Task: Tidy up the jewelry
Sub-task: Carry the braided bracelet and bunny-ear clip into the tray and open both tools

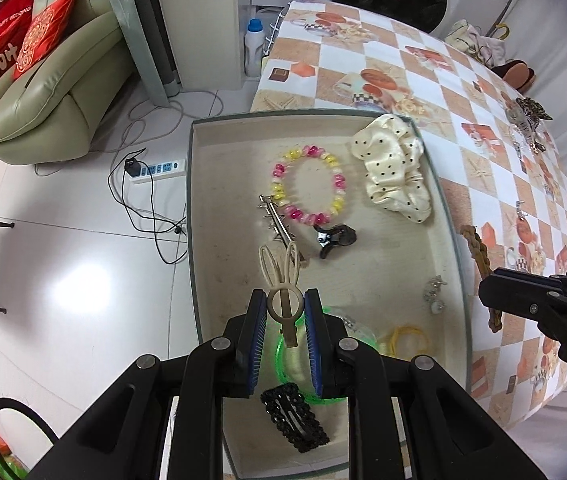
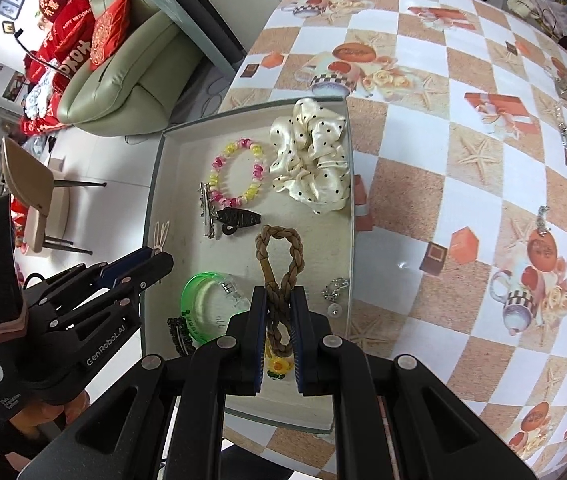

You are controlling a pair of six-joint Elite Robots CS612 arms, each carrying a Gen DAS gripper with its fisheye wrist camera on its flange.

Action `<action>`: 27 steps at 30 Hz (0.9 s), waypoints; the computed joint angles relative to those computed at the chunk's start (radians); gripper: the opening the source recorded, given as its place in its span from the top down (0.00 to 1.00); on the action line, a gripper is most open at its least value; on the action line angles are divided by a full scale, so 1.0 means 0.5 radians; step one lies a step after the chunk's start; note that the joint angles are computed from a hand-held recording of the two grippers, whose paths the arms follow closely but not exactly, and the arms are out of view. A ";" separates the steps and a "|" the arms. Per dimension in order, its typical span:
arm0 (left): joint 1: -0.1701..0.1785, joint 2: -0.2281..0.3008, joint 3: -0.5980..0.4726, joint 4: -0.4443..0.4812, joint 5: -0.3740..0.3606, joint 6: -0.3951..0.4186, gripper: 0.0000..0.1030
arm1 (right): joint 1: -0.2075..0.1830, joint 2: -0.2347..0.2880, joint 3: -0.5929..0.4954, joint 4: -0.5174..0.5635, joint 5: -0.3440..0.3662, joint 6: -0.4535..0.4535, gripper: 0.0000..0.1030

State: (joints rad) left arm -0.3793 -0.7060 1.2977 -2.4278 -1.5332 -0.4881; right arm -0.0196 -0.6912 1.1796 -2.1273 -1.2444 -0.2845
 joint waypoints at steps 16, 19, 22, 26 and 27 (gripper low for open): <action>0.020 0.108 -0.126 0.107 0.013 0.039 0.77 | 0.026 0.120 -0.153 0.120 -0.059 0.030 0.88; 0.019 0.118 -0.135 0.120 0.016 0.048 0.77 | 0.029 0.145 -0.181 0.137 -0.068 0.037 0.88; 0.019 0.128 -0.142 0.132 0.015 0.053 0.77 | 0.032 0.173 -0.215 0.163 -0.074 0.049 0.88; 0.018 0.142 -0.156 0.155 0.011 0.052 0.77 | 0.042 0.207 -0.252 0.190 -0.098 0.062 0.88; 0.018 0.147 -0.161 0.161 0.009 0.053 0.77 | 0.044 0.216 -0.261 0.197 -0.106 0.065 0.88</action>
State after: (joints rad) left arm -0.3704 -0.6326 1.2172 -2.3474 -1.5286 -0.4614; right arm 0.0026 -0.5835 1.0489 -2.0290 -1.2972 -0.2521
